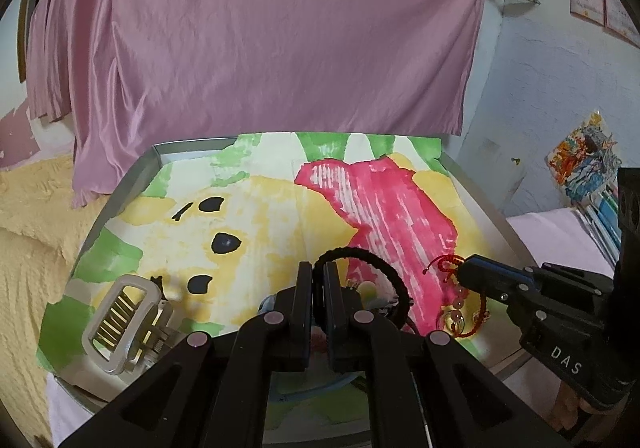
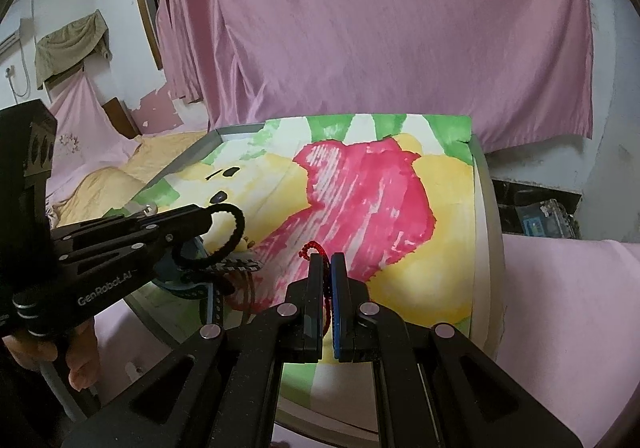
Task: Organize jewelry
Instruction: 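Carry the hair tie and red bracelet into the tray and open both tools, then withdraw both tools from the tray toward the white clip and small ring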
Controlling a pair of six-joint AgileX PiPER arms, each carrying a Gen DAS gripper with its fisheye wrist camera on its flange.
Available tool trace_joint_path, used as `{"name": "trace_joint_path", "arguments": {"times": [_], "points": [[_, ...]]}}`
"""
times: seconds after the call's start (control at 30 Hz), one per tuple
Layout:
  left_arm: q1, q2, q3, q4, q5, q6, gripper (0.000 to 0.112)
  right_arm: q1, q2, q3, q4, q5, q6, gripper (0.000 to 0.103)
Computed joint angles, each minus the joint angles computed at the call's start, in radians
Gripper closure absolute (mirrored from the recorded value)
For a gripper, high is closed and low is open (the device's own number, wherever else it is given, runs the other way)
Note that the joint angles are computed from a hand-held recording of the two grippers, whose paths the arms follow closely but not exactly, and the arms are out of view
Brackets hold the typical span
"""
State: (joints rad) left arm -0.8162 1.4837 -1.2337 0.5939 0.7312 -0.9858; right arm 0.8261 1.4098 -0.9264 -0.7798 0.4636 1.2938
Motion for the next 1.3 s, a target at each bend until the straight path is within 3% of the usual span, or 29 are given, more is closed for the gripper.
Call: {"name": "trace_joint_path", "arguments": {"times": [0.33, 0.4, 0.47, 0.53, 0.6, 0.7, 0.87, 0.97, 1.07, 1.17, 1.3], "points": [[0.017, -0.022, 0.03, -0.018, -0.047, 0.008, 0.102, -0.015, 0.016, -0.008, 0.03, 0.005, -0.012, 0.098], [0.017, -0.033, 0.045, -0.018, -0.07, 0.005, 0.091, -0.014, 0.014, -0.005, 0.015, 0.013, 0.01, 0.097], [0.024, -0.046, 0.06, -0.04, -0.105, 0.012, 0.07, -0.013, 0.012, -0.002, 0.005, 0.019, 0.022, 0.097], [0.024, -0.053, 0.069, -0.029, -0.114, -0.013, 0.065, -0.015, 0.012, -0.004, 0.011, 0.02, 0.02, 0.089], [0.025, -0.054, 0.07, -0.026, -0.112, -0.018, 0.065, -0.01, 0.007, 0.002, -0.011, 0.025, 0.044, 0.067], [0.03, -0.065, 0.079, -0.017, -0.117, -0.038, 0.065, 0.014, -0.005, 0.015, -0.105, 0.045, 0.139, 0.063], [0.002, -0.099, 0.116, 0.142, -0.106, -0.203, 0.048, 0.054, -0.022, 0.03, -0.258, 0.102, 0.278, 0.062], [-0.008, -0.127, 0.142, 0.224, -0.105, -0.3, 0.038, 0.083, -0.042, 0.05, -0.358, 0.146, 0.381, 0.05], [-0.033, -0.151, 0.17, 0.34, -0.08, -0.423, 0.025, 0.121, -0.066, 0.07, -0.453, 0.202, 0.473, 0.046], [-0.059, -0.166, 0.186, 0.426, -0.048, -0.503, 0.02, 0.156, -0.085, 0.088, -0.52, 0.246, 0.538, 0.035], [-0.112, -0.179, 0.208, 0.551, 0.029, -0.612, 0.012, 0.215, -0.112, 0.113, -0.614, 0.319, 0.614, 0.029]]}}
